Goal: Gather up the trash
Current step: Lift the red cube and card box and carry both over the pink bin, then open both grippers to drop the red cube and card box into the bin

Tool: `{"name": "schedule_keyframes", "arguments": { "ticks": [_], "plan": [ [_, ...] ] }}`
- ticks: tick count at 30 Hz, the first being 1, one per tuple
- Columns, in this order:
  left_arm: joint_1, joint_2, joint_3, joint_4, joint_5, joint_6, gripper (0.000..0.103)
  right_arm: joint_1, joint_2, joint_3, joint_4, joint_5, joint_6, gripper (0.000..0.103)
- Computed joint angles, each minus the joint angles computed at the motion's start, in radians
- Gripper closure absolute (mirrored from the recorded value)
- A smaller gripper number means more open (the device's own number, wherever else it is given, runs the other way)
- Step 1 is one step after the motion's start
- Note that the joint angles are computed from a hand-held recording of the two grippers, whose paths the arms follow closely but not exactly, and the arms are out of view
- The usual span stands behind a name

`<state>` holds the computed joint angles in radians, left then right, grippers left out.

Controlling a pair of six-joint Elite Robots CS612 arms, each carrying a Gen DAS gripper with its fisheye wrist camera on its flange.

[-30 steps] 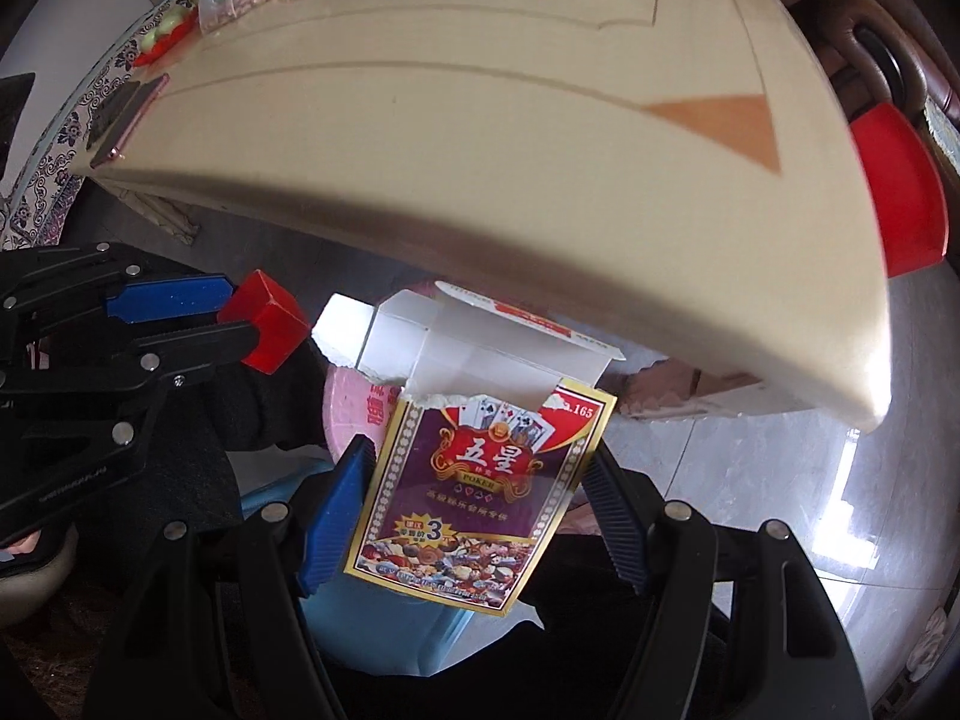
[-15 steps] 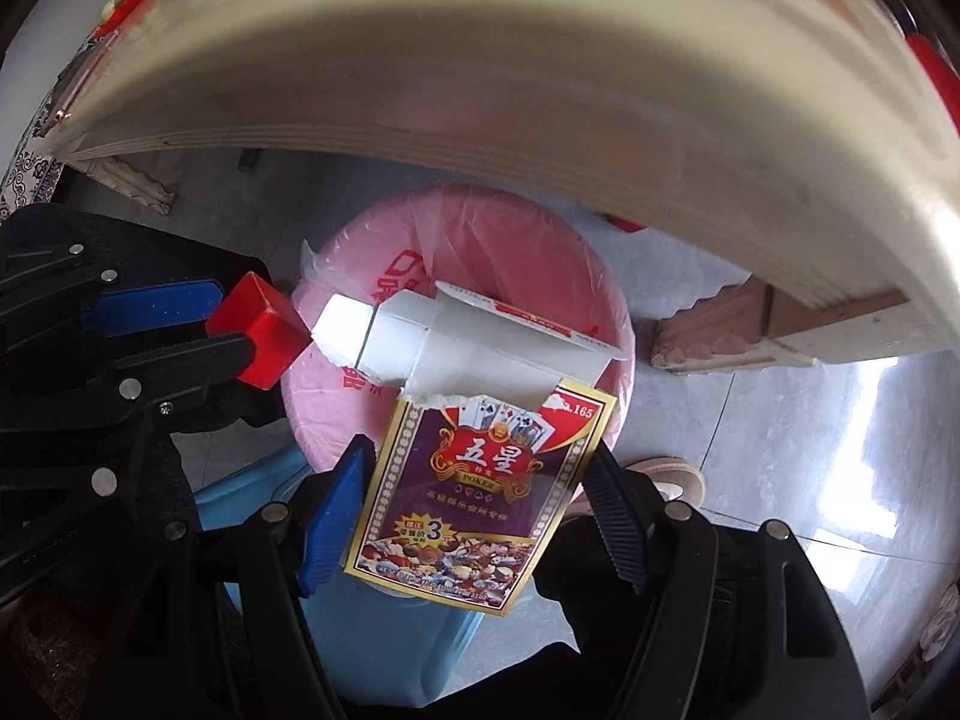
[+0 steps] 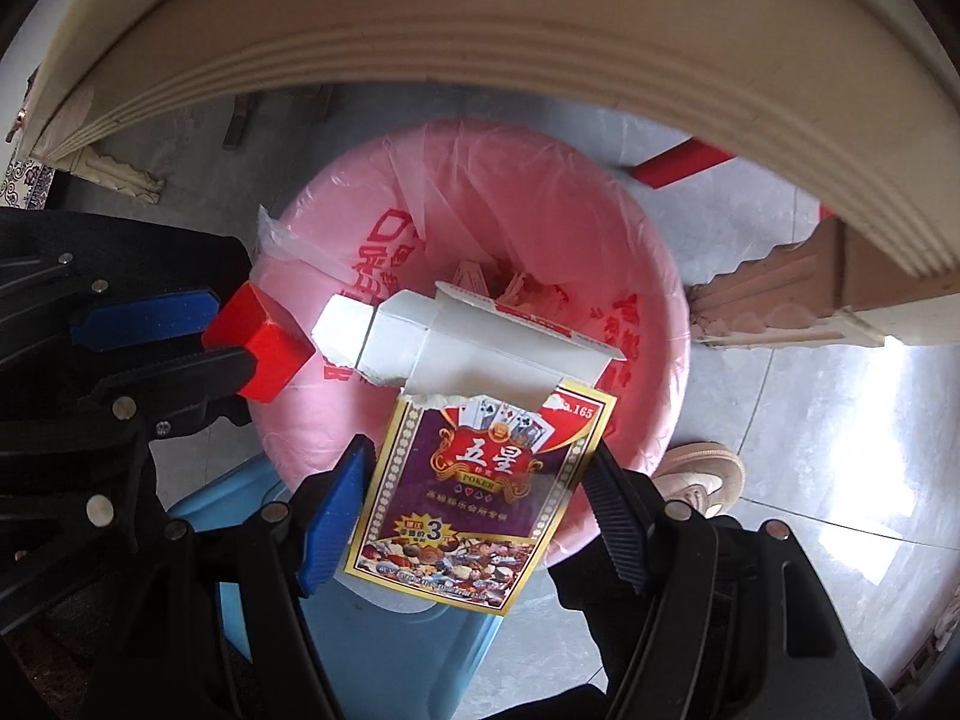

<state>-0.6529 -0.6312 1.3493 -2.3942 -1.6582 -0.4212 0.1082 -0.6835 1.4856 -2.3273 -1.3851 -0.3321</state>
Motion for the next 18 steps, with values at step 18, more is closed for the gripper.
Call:
{"name": "schedule_keyframes", "arguments": {
  "ticks": [18],
  "plan": [
    [0.011,0.062,-0.072,0.09,-0.049,-0.004,0.074,0.002,0.046,-0.045,0.057,-0.009,-0.015,0.035]
  ]
}}
